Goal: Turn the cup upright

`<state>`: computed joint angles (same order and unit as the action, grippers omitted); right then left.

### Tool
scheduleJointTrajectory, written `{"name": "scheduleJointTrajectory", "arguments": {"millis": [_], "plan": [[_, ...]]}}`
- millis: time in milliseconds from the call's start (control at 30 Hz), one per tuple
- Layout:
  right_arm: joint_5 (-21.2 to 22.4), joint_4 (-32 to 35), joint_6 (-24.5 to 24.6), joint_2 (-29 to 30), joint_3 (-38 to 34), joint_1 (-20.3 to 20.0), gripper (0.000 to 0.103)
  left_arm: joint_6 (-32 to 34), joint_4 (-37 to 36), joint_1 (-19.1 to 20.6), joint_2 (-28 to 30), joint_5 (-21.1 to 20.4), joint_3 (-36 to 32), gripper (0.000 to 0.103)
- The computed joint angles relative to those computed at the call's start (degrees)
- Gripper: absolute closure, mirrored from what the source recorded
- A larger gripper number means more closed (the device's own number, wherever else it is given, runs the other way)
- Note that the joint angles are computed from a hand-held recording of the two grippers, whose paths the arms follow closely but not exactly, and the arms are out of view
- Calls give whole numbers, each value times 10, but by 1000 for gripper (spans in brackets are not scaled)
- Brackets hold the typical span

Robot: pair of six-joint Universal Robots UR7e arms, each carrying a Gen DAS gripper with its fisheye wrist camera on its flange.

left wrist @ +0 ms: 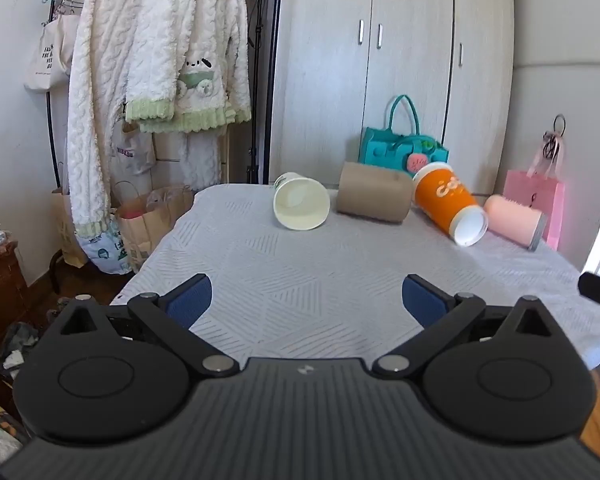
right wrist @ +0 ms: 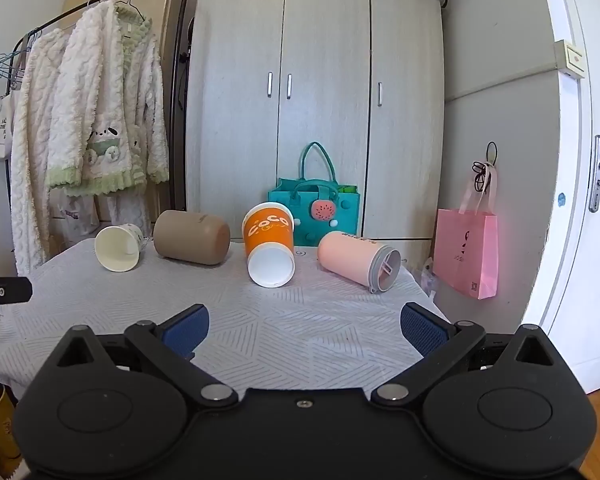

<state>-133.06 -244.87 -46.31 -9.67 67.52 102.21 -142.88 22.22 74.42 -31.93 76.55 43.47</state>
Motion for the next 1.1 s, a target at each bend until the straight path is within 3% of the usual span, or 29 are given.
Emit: {"name": "scheduleJointTrajectory", "arguments": {"millis": [1100], "plan": [[-2,10,1,1,3,-6,0,-4,24,1,4,-8,-9,0]]}}
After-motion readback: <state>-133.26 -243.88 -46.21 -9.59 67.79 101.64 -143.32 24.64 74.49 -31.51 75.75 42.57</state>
